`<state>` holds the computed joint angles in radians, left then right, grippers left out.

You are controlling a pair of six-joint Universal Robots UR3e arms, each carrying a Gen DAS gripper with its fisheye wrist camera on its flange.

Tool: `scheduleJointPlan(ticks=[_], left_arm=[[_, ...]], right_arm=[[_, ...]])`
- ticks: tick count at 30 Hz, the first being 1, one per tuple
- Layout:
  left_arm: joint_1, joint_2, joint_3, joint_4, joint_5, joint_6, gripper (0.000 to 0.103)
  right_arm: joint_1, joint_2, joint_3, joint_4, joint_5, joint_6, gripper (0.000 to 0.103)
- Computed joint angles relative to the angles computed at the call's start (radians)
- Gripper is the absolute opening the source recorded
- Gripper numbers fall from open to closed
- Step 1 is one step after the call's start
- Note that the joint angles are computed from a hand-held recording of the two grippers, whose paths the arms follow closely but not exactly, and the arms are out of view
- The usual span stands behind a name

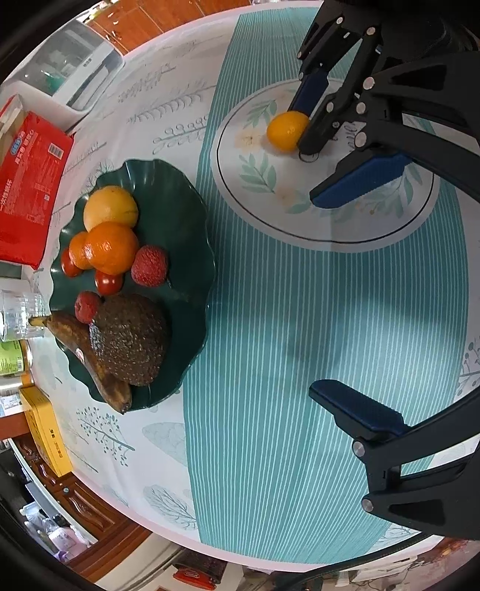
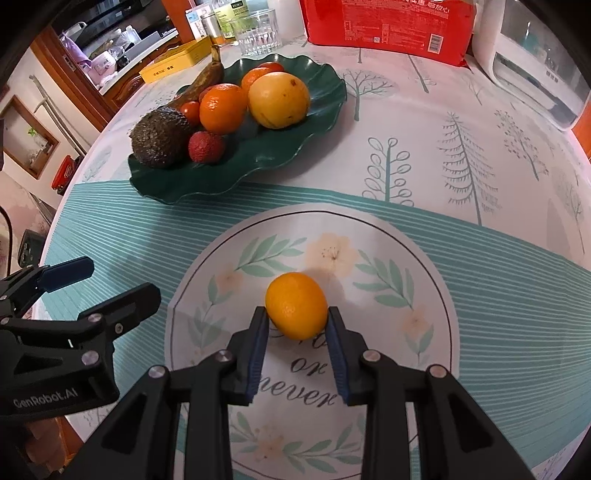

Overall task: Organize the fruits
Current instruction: 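Grasp the small orange with the right tool and place it in the green dish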

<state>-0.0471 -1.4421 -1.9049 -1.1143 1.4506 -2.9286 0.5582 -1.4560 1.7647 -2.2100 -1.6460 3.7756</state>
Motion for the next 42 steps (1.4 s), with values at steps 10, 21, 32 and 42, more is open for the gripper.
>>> scheduleJointPlan(ticks=[10, 21, 32, 42], left_arm=[[0.057, 0.011, 0.132, -0.069, -0.041, 0.069, 0.093], [0.107, -0.161, 0.508, -0.121, -0.069, 0.118, 0.093], [0.097, -0.392, 0.742, -0.103, -0.031, 0.105, 0.094], [0.095, -0.503, 0.734, -0.066, 0.002, 0.139, 0.094]], right_arm=[[0.011, 0.033, -0.181, 0.072, -0.021, -0.015, 0.031], [-0.016, 0.250, -0.755, 0.269, -0.134, -0.121, 0.031], [-0.094, 0.577, -1.182, 0.370, -0.080, -0.121, 0.031], [-0.127, 0.735, -1.280, 0.426, 0.007, -0.103, 0.032]])
